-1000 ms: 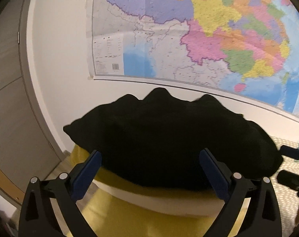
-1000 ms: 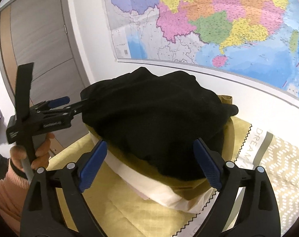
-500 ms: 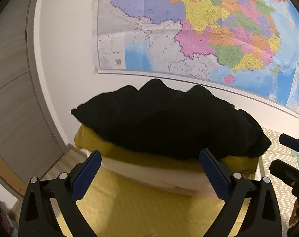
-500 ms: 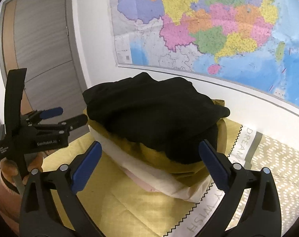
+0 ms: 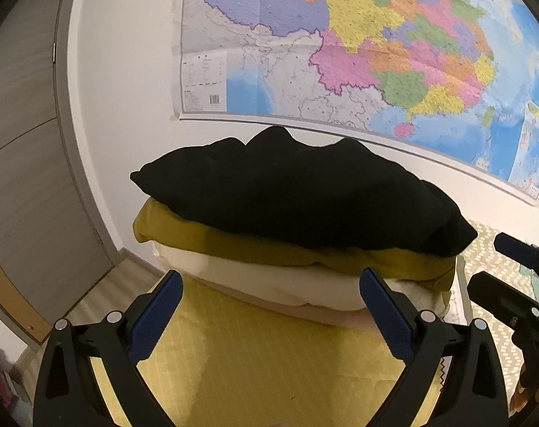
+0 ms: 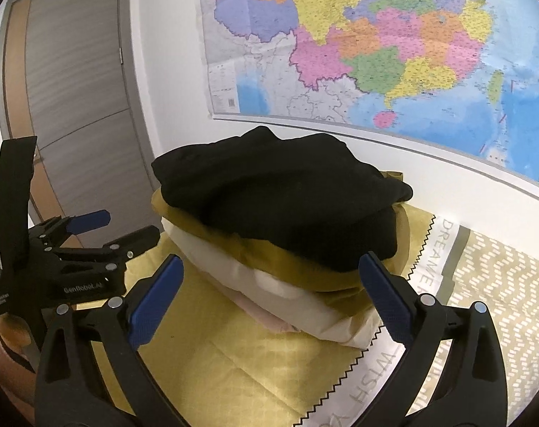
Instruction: Fold large clothes
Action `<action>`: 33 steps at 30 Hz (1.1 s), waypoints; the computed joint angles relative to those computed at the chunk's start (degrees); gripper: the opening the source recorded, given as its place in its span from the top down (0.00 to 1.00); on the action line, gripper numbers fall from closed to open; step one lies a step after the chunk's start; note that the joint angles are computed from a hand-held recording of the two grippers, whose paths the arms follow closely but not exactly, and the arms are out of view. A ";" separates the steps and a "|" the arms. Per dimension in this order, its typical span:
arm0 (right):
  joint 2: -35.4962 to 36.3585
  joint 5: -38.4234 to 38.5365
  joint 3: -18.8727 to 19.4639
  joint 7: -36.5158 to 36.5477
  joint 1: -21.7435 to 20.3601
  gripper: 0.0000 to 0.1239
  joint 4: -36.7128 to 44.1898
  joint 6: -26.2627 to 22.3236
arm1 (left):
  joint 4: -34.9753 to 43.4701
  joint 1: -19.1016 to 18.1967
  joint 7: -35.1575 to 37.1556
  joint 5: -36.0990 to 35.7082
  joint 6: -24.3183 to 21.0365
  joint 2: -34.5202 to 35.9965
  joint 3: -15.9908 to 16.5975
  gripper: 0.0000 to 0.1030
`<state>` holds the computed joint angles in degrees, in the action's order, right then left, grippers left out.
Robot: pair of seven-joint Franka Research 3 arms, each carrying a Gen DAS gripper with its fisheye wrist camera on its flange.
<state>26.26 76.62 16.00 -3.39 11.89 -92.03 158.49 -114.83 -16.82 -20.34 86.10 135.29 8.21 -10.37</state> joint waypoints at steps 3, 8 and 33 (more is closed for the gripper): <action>-0.54 1.13 0.28 -1.33 -0.31 0.21 -1.05 -0.20 | -0.23 -0.71 -0.32 0.25 -1.73 0.00 -0.39 0.07; -1.76 4.34 0.11 -4.30 -0.47 0.21 -2.96 -0.38 | -0.68 -1.88 -0.61 0.71 -4.45 -0.21 -1.01 0.07; -6.19 14.40 -4.15 -11.96 1.89 0.21 -8.59 -1.35 | -1.39 -3.95 -1.57 -1.19 -8.08 -0.16 -2.03 0.07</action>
<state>20.07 91.03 11.85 -15.34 13.77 -100.62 157.14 -116.22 -20.77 -21.92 84.90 127.20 8.05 -12.40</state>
